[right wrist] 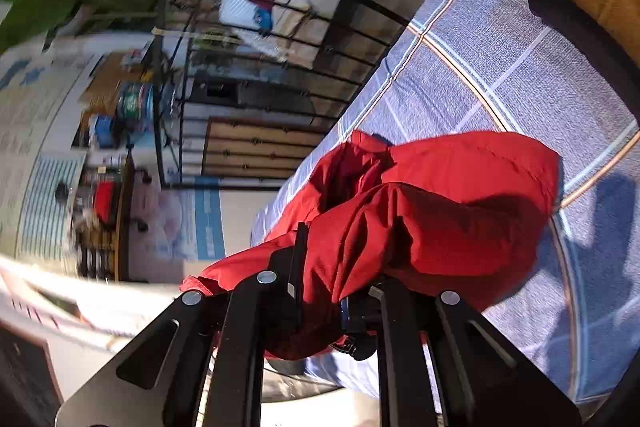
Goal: Fold large clothes
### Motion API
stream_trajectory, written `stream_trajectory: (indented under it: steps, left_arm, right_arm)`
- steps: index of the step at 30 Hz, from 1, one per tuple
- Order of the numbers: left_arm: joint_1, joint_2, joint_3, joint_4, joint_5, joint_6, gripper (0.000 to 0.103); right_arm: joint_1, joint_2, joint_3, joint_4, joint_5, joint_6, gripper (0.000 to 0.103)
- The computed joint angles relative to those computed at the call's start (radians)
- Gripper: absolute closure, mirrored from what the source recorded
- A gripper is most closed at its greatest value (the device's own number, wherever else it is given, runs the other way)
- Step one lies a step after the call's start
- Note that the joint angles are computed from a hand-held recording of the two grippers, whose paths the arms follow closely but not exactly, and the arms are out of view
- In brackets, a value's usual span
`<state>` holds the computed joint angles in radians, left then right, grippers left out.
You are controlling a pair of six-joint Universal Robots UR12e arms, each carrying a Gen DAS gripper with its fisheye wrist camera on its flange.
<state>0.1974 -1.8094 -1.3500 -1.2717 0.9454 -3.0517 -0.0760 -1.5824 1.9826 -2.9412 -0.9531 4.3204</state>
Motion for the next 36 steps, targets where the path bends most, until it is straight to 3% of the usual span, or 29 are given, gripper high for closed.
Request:
stream_trajectory:
  steps: [4,8,10,14,16,18,19,21,22,24,27,31,34,36]
  left_arm:
    - [-0.051,-0.079,0.077,-0.005,0.105,-0.06,0.086]
    - [-0.058,-0.128,0.105,-0.011,0.1,-0.165,0.082]
    - [-0.059,-0.148,0.126,-0.034,0.093,-0.175,0.082]
    - [-0.028,-0.162,0.168,-0.121,-0.012,-0.193,0.081]
    - [-0.012,-0.164,0.192,-0.188,-0.053,-0.155,0.08]
    - [0.012,-0.146,0.191,-0.226,-0.109,-0.12,0.073]
    - [0.031,-0.129,0.167,-0.199,-0.16,-0.142,0.065]
    - [0.068,-0.094,0.102,-0.051,-0.23,-0.272,0.057]
    - [0.079,-0.079,0.082,0.023,-0.215,-0.325,0.052]
    - [0.089,-0.047,0.062,0.125,-0.118,-0.334,0.047]
    - [0.065,0.002,0.032,0.129,0.019,-0.212,0.046]
    - [-0.028,0.083,-0.081,0.186,0.168,-0.026,0.046]
    - [-0.106,0.112,-0.149,0.232,0.202,0.053,0.043]
    - [-0.165,0.106,-0.164,0.247,0.256,0.088,0.043]
  right_arm:
    - [0.01,0.062,-0.083,0.129,-0.066,-0.04,0.09]
    - [0.017,0.114,-0.119,0.168,-0.113,-0.004,0.09]
    - [0.016,0.134,-0.123,0.166,-0.123,0.03,0.09]
    - [0.02,0.155,-0.138,0.199,-0.147,0.045,0.09]
    - [0.019,0.161,-0.142,0.195,-0.144,0.058,0.09]
    - [0.017,0.168,-0.149,0.197,-0.136,0.051,0.089]
    - [0.018,0.171,-0.153,0.204,-0.136,0.047,0.089]
    - [0.019,0.174,-0.159,0.225,-0.142,0.053,0.089]
    - [0.018,0.177,-0.159,0.223,-0.144,0.065,0.089]
    - [0.016,0.182,-0.156,0.212,-0.145,0.092,0.088]
    - [0.017,0.188,-0.162,0.22,-0.15,0.098,0.085]
    - [0.014,0.188,-0.153,0.192,-0.136,0.137,0.08]
    - [-0.001,0.185,-0.119,0.092,-0.096,0.232,0.074]
    - [-0.011,0.18,-0.1,0.031,-0.069,0.302,0.064]
